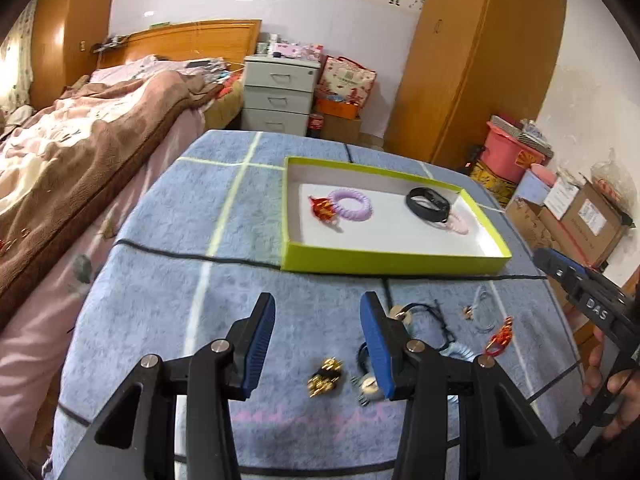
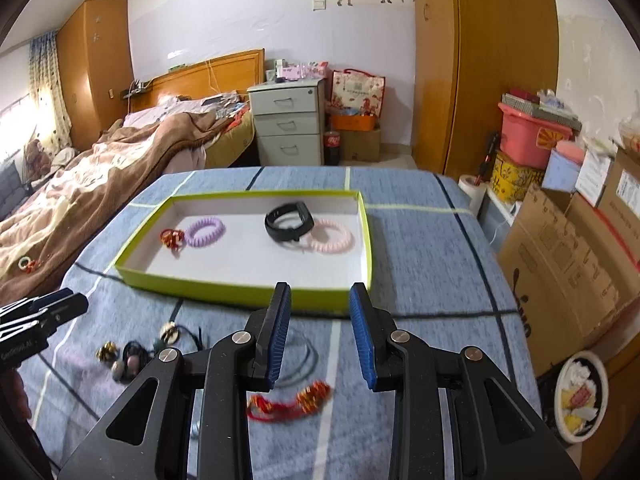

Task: Organize jewelry
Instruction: 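Move the right gripper to the red tassel and close on it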

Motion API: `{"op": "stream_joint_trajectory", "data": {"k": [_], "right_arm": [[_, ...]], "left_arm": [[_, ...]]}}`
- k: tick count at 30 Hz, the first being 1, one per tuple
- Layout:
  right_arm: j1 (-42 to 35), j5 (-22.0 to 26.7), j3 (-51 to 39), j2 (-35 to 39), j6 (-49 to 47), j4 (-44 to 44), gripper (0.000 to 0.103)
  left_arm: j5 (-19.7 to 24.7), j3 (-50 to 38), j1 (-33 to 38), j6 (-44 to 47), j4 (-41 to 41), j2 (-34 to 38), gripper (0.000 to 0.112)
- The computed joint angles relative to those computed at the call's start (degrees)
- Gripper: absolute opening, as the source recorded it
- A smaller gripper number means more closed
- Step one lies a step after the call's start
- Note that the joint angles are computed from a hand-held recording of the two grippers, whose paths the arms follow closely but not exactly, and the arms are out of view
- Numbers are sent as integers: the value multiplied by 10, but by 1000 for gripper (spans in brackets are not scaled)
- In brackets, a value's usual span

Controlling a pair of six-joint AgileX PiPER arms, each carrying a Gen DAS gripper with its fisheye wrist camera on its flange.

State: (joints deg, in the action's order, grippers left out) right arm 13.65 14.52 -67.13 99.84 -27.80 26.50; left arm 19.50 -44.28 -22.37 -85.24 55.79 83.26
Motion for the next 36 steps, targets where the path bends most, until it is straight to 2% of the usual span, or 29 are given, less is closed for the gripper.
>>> {"op": "stream_joint_trajectory", "data": {"k": [2,7,9,11,14,24,26,30,34,36], "right_arm": [[-17,15,12,-1,-73,70,31],[-37,40,33,0,-116,98,31],[-44,48,41,1,-154,134,32],[-46,64,36,9,-142,126,33],[-46,81,30,22,-154,139,51],[-8,85,17,41,-55,45,51],[1,88,11,48,-4,-1,51],[-2,95,24,39,-59,49,51],[-7,98,43,25,-68,52,51],[-1,88,56,15,-50,21,51]], "left_arm": [[-5,16,-3,-21,15,-11,46],[-14,39,-8,-42,28,-18,46],[-29,46,-6,-45,28,-20,46],[-35,54,-7,-49,31,-23,46],[-36,59,-9,-59,36,-21,46],[-53,82,-3,-80,49,-24,46],[-56,83,-2,-78,45,-23,46],[-63,86,0,-78,47,-25,46],[-71,85,5,-67,38,-20,46],[-69,84,4,-55,25,-17,46]]}}
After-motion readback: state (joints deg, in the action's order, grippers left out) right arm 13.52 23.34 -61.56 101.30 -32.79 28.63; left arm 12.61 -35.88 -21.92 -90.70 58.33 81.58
